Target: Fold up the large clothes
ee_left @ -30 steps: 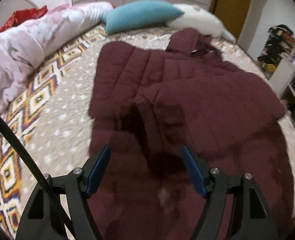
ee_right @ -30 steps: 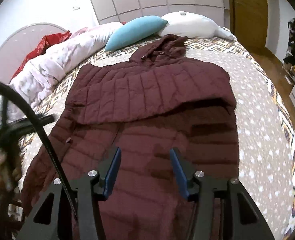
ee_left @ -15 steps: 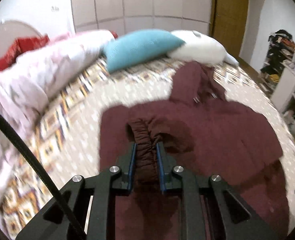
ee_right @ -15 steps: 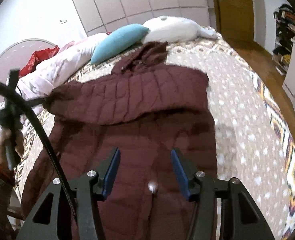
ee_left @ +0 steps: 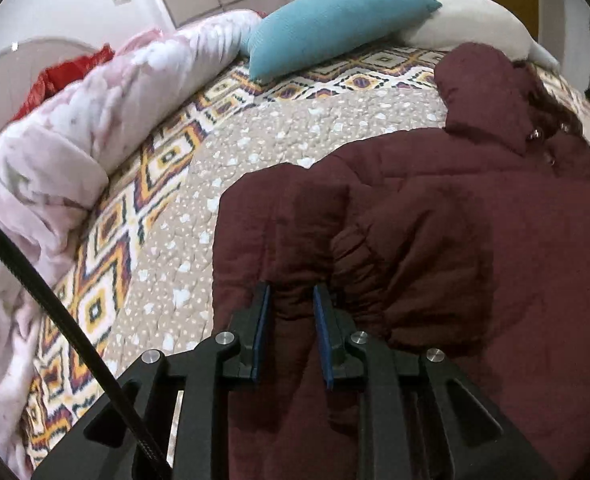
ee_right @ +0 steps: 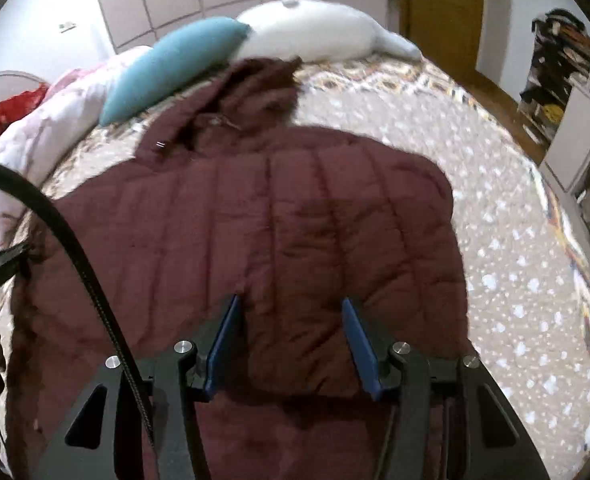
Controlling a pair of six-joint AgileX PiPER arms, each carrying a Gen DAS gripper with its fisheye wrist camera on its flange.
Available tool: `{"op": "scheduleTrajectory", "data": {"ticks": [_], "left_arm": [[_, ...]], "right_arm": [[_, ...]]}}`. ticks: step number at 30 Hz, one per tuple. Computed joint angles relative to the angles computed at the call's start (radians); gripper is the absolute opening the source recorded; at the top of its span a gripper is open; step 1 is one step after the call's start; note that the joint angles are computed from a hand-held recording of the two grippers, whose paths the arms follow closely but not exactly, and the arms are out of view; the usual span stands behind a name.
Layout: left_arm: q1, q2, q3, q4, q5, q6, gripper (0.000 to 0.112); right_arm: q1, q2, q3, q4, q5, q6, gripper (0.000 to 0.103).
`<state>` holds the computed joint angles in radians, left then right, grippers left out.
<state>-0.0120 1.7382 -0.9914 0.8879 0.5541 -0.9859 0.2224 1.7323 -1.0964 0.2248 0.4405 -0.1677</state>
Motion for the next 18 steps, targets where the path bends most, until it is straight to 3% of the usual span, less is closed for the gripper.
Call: {"op": "scheduleTrajectory", "data": {"ticks": [2,4,7,11,13,15,18], "left_arm": [[-0.028,-0.002,0.004,0.048,0.033,-0.039,0.021],[-0.021,-0.039,0.017,0.000,0.030,0.003,0.024],[-0.010,-0.163,0.086,-0.074,0.028,0.047,0.038],[-0.064,-0.405,0.212,-0.083,0.106,0.055,0.050],[-0.083,-0.528,0.248,-0.151,0.150,0.111,0.062],[-0.088,-0.643,0.267,-0.248,0.195,0.176,0.070],[-0.090,-0.785,0.298,-0.378,0.253,0.227,0.072]], "right_arm": [[0.009,0.003,0.010,-0.035,-0.025,0.032,0.060],[0.031,-0.005,0.009,-0.122,-0.025,0.112,0.061],[0.018,-0.056,0.018,-0.086,0.007,0.091,0.061],[-0.027,-0.201,0.058,-0.037,0.070,0.025,0.061],[-0.038,-0.260,0.050,-0.069,0.116,0.032,0.061],[-0.066,-0.324,-0.016,-0.078,0.217,0.022,0.061],[-0.088,-0.372,-0.175,-0.078,0.357,0.046,0.062]]}}
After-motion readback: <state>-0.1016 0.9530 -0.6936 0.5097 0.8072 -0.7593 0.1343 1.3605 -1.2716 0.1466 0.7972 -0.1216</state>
